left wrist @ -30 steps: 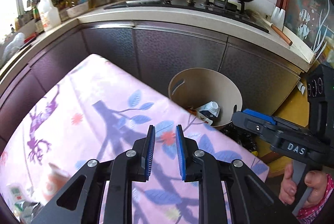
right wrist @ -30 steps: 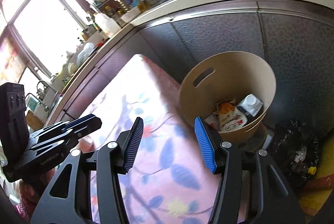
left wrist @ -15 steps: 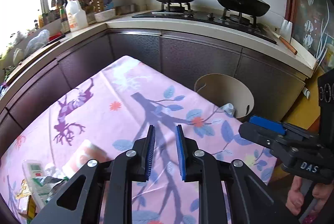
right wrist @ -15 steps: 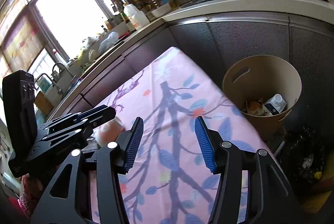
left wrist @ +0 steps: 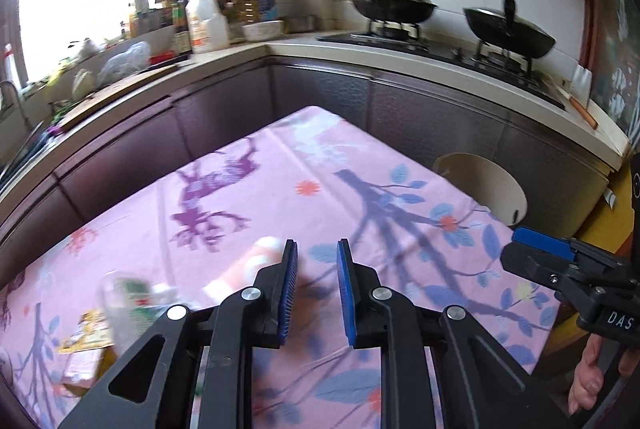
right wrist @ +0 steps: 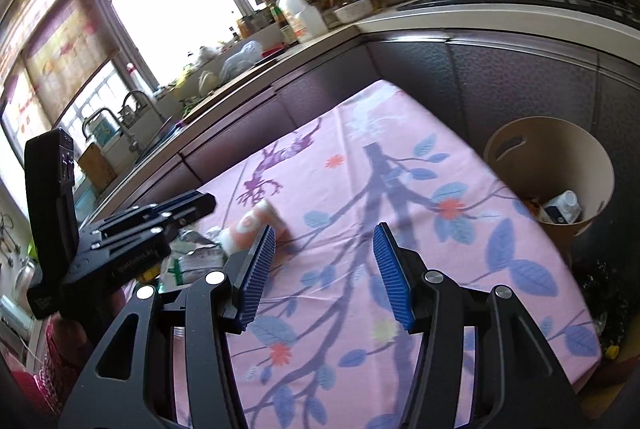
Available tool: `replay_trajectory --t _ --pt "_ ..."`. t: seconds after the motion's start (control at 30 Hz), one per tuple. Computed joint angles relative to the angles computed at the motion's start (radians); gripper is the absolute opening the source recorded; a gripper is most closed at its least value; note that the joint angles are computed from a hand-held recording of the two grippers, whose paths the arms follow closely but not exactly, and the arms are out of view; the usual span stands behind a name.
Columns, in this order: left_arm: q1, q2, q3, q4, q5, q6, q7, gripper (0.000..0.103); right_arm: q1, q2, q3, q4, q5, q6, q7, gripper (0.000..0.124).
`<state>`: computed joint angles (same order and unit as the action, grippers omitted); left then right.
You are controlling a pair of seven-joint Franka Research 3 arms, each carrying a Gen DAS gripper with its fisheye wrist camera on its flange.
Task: Collect trash
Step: 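Move both tools back from the bin to the table, then grasp the brown box with the left tool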
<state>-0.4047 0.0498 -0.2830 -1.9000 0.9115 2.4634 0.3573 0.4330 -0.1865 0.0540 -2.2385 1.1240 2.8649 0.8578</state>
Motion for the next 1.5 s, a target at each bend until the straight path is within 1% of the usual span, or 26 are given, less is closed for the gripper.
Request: replay_trajectory --t 0.07,0.17,0.27,0.4,0.5,0.6,0.67,0.7,0.77,0.8,0.87,0.9,0.93,1.0,1.03,1.07,1.1,1.13,1.27,1.33,1.4,1.43,1.5 --pt "0.021 -0.082 0.012 -0.084 -0.014 0.018 -0.017 0.021 0.011 0.011 0.009 0.010 0.000 -0.010 -0.006 0.052" --pt "0.075 -0.229 0.022 -0.225 -0.052 0.044 -0.037 0.021 0.025 0.035 0.027 0.030 -0.011 -0.023 0.001 0.052" --pt "0.125 -0.362 0.024 -0.342 -0.094 0.028 -0.040 0.021 0.036 0.064 0.043 0.054 -0.019 -0.047 0.002 0.052" --pt "0.173 -0.539 0.036 -0.500 -0.178 -0.006 -0.028 0.020 0.048 0.106 0.068 0.087 -0.030 -0.078 -0.001 0.052" --pt "0.192 -0.666 0.060 -0.621 -0.264 -0.022 -0.008 0.019 0.056 0.137 0.088 0.112 -0.050 -0.110 0.010 0.052" --pt "0.198 -0.749 0.094 -0.711 -0.350 0.012 0.028 0.020 0.064 0.168 0.108 0.137 -0.076 -0.123 0.023 0.051" --pt "0.196 -0.804 0.116 -0.776 -0.415 0.048 0.045 0.024 0.071 0.185 0.121 0.151 -0.114 -0.115 0.037 0.051" --pt "0.200 -0.815 0.118 -0.793 -0.437 0.064 0.052 0.027 0.075 0.196 0.127 0.162 -0.132 -0.121 0.046 0.051" --pt "0.194 -0.821 0.147 -0.827 -0.494 0.122 0.085 0.030 0.079 0.212 0.135 0.181 -0.156 -0.129 0.060 0.051" --pt "0.194 -0.813 0.153 -0.831 -0.516 0.144 0.100 0.031 0.081 0.220 0.139 0.191 -0.172 -0.130 0.070 0.051" --pt "0.187 -0.789 0.177 -0.840 -0.565 0.206 0.137 0.034 0.086 0.237 0.148 0.213 -0.190 -0.130 0.087 0.051" --pt "0.190 -0.780 0.178 -0.838 -0.584 0.221 0.150 0.045 0.085 0.242 0.150 0.222 -0.195 -0.133 0.092 0.051" --pt "0.201 -0.761 0.166 -0.831 -0.597 0.242 0.150 0.056 0.087 0.247 0.153 0.228 -0.201 -0.132 0.097 0.051" --pt "0.216 -0.734 0.147 -0.820 -0.614 0.273 0.170 0.059 0.087 0.250 0.157 0.233 -0.211 -0.129 0.102 0.051" --pt "0.223 -0.708 0.132 -0.801 -0.617 0.279 0.181 0.063 0.090 0.253 0.159 0.234 -0.226 -0.122 0.113 0.051" --pt "0.239 -0.687 0.109 -0.784 -0.611 0.276 0.183 0.067 0.092 0.255 0.160 0.234 -0.239 -0.118 0.120 0.051" --pt "0.257 -0.668 0.085 -0.766 -0.599 0.270 0.179 0.076 0.093 0.257 0.162 0.234 -0.247 -0.116 0.125 0.051" --pt "0.275 -0.643 0.058 -0.742 -0.580 0.263 0.174 0.079 0.093 0.259 0.163 0.235 -0.255 -0.117 0.130 0.051" --pt "0.309 -0.549 0.001 -0.661 -0.511 0.214 0.160 0.080 0.093 0.268 0.165 0.249 -0.286 -0.121 0.144 0.051" --pt "0.315 -0.508 -0.016 -0.630 -0.474 0.183 0.145 0.080 0.090 0.272 0.166 0.261 -0.283 -0.121 0.142 0.051" --pt "0.315 -0.483 -0.021 -0.615 -0.441 0.157 0.125 0.079 0.089 0.274 0.168 0.271 -0.282 -0.117 0.137 0.051" --pt "0.314 -0.475 -0.019 -0.615 -0.430 0.149 0.115 0.071 0.089 0.276 0.169 0.277 -0.284 -0.116 0.135 0.051" --pt "0.296 -0.470 0.007 -0.624 -0.434 0.157 0.119 0.059 0.090 0.282 0.170 0.291 -0.296 -0.119 0.137 0.051"
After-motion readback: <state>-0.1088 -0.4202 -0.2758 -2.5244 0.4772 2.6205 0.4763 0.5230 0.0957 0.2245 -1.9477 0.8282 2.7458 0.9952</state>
